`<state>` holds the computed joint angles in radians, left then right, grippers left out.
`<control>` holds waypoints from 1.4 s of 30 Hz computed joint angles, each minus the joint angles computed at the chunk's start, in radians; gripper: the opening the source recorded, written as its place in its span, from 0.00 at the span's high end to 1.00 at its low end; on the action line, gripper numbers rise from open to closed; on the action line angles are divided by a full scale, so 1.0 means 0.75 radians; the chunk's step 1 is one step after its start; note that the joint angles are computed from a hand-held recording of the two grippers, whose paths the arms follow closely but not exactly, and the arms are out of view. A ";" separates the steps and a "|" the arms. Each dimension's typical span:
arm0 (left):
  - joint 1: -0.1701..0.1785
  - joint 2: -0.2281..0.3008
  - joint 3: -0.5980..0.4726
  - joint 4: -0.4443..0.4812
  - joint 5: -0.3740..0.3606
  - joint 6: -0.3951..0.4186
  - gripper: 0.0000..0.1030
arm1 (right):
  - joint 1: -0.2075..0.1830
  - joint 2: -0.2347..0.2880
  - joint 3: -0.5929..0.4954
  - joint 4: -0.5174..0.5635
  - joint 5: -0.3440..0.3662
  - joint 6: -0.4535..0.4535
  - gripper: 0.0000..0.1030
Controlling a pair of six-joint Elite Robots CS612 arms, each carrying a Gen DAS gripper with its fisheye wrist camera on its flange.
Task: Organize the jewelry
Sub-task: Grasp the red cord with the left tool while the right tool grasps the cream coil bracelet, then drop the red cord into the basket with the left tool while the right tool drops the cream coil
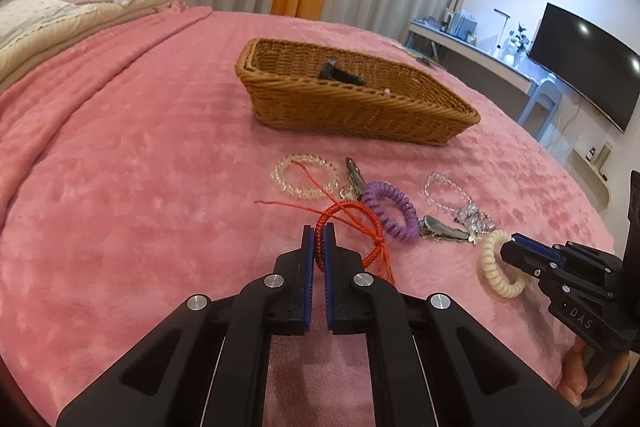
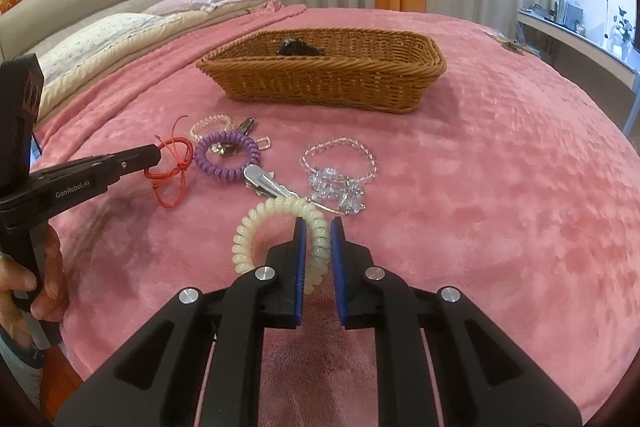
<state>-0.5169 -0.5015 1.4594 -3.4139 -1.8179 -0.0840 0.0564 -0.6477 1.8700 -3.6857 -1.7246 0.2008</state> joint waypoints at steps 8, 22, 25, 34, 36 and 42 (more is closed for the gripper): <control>0.016 0.006 0.010 -0.124 -0.054 -0.047 0.98 | -0.005 0.003 0.015 -0.094 0.025 0.012 0.91; 0.030 -0.035 0.016 -0.300 -0.099 -0.121 0.98 | -0.021 -0.054 0.022 -0.186 -0.022 0.037 0.91; 0.030 -0.042 -0.021 -0.297 -0.109 -0.111 0.98 | -0.022 -0.081 -0.002 -0.197 -0.057 0.008 0.91; 0.005 0.027 -0.289 -0.152 -0.065 -0.073 0.98 | -0.053 -0.076 -0.223 -0.062 -0.133 -0.052 0.91; 0.002 0.059 -0.359 -0.101 -0.053 -0.073 0.98 | -0.067 -0.049 -0.292 0.008 -0.131 -0.031 0.91; -0.003 0.174 -0.576 0.083 -0.026 -0.096 0.98 | -0.098 0.030 -0.443 0.188 -0.118 0.062 0.91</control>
